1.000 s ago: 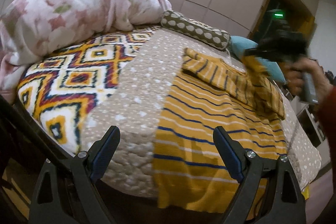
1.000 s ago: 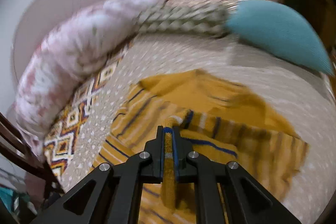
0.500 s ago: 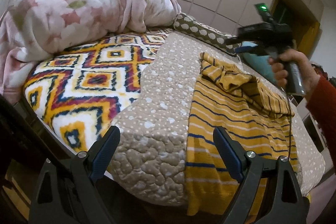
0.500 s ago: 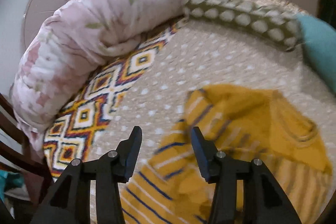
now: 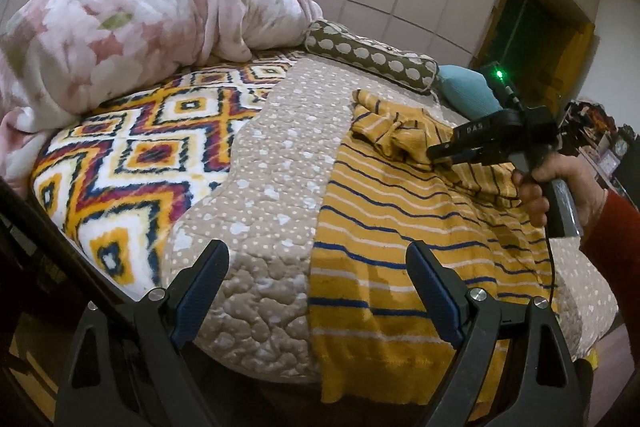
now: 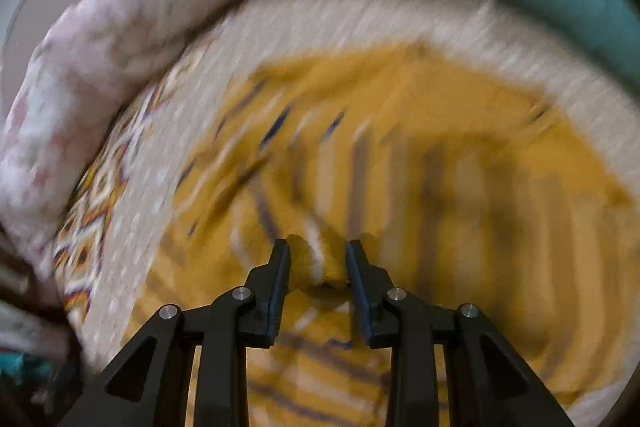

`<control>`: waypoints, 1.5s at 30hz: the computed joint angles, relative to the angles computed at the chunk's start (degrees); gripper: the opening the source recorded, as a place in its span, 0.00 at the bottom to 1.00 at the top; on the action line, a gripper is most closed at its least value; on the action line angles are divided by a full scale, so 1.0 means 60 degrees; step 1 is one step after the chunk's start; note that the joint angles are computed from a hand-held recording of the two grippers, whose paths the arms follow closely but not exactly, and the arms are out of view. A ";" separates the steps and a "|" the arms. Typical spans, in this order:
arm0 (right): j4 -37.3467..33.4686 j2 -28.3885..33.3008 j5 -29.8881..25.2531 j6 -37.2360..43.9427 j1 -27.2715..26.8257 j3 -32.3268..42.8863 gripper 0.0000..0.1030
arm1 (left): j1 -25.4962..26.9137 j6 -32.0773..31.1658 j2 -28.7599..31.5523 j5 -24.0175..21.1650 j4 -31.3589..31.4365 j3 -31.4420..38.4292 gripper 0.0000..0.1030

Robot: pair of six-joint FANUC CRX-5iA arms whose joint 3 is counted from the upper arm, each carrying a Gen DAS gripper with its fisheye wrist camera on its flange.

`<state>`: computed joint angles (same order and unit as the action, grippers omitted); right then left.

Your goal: Fold small clothes

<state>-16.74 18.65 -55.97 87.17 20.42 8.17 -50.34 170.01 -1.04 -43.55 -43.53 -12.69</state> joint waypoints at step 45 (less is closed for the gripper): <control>0.1743 -0.0280 0.3058 -0.1265 0.0709 -0.0499 0.31 | 0.0973 -0.1012 0.0216 0.1487 0.1290 -0.0421 0.86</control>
